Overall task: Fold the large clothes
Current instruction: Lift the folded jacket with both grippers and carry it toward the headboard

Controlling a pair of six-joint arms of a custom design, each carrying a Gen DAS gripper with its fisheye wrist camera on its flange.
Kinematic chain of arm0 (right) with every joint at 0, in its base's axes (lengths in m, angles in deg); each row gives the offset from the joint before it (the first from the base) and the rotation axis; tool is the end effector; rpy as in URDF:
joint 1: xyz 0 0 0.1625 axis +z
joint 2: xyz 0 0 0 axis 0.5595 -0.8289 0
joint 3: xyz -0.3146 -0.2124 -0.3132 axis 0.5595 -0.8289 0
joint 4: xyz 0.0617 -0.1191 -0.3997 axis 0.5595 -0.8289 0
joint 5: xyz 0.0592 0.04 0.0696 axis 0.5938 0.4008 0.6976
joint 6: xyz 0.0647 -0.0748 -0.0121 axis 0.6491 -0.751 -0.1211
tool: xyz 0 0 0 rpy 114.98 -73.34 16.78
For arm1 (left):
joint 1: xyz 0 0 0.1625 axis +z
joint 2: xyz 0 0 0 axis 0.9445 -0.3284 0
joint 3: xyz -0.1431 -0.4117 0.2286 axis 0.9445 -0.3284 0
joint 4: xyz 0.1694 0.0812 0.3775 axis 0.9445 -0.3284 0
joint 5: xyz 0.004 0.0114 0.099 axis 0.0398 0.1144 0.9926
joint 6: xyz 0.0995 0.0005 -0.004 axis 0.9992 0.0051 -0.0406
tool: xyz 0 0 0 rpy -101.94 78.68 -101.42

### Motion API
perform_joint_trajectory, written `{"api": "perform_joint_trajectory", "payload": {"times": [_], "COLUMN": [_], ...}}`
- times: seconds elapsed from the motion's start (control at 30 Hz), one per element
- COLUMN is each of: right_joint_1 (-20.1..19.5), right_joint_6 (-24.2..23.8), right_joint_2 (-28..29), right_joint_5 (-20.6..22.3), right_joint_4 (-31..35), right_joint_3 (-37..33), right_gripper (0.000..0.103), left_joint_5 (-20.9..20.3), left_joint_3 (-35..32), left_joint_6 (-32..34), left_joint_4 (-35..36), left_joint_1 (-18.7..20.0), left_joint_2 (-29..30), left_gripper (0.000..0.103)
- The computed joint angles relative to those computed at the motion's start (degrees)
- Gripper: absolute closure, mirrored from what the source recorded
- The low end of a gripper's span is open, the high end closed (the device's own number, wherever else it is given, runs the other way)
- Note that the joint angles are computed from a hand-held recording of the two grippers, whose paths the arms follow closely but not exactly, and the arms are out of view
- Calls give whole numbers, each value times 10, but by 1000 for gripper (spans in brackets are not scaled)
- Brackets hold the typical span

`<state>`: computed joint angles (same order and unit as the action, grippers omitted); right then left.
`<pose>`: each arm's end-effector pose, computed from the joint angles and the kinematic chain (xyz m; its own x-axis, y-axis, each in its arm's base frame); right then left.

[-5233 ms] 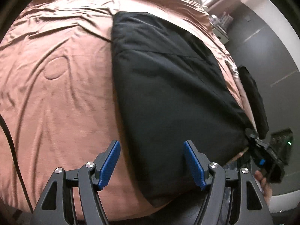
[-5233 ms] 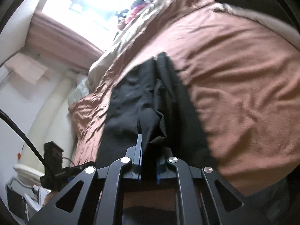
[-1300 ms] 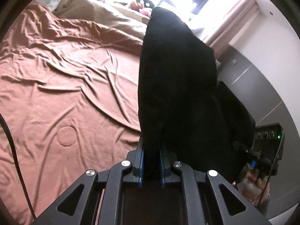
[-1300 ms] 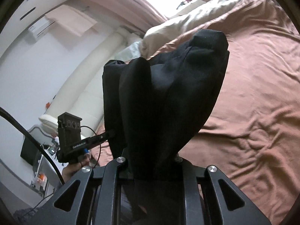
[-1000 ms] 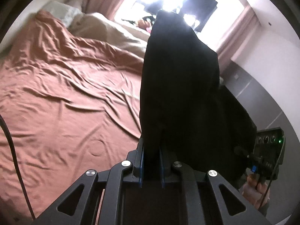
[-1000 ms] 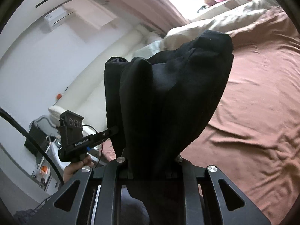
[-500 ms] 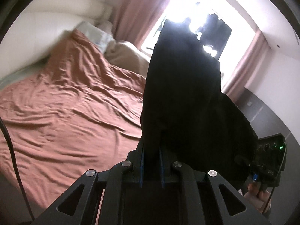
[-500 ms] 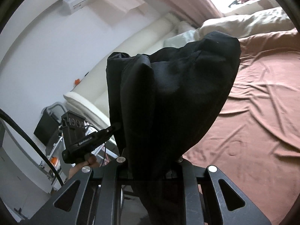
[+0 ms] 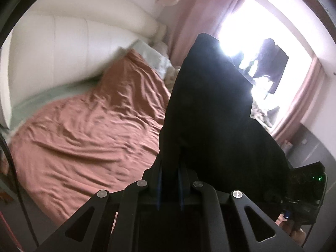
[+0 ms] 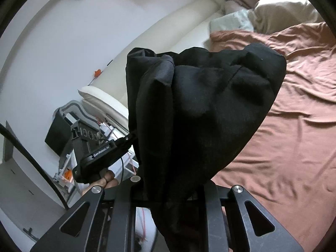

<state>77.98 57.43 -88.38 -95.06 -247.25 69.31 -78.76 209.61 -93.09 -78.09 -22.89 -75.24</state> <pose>0.3595 -0.5123 0.1535 -0.8913 -0.4524 -0.0323 -0.3156 0.6699 -0.6720 -0.1202 -0.4085 0.4730 -0.9210 0.2497 -0.2990 0.3895 0.6014 -0.6976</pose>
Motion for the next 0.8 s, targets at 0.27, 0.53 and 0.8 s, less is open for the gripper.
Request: {"api": "perform_joint_trajectory", "payload": {"times": [0.27,0.53,0.8], "right_joint_1": [-28,-54,-71], "right_joint_6": [6,9,30], "right_joint_2": [109,195,294], "right_joint_5": [94,165,218], "right_joint_4": [43,172,301], "right_joint_3": [-121,-271,-434], "right_gripper": [89,89,89], "left_joint_5": [87,134,179], "left_joint_3": [-67,-134,-187], "left_joint_6": [70,110,166], "left_joint_4": [-3,-17,-32], "left_joint_1": [45,95,142], "left_joint_2": [37,93,149], "left_gripper": [92,92,93]}}
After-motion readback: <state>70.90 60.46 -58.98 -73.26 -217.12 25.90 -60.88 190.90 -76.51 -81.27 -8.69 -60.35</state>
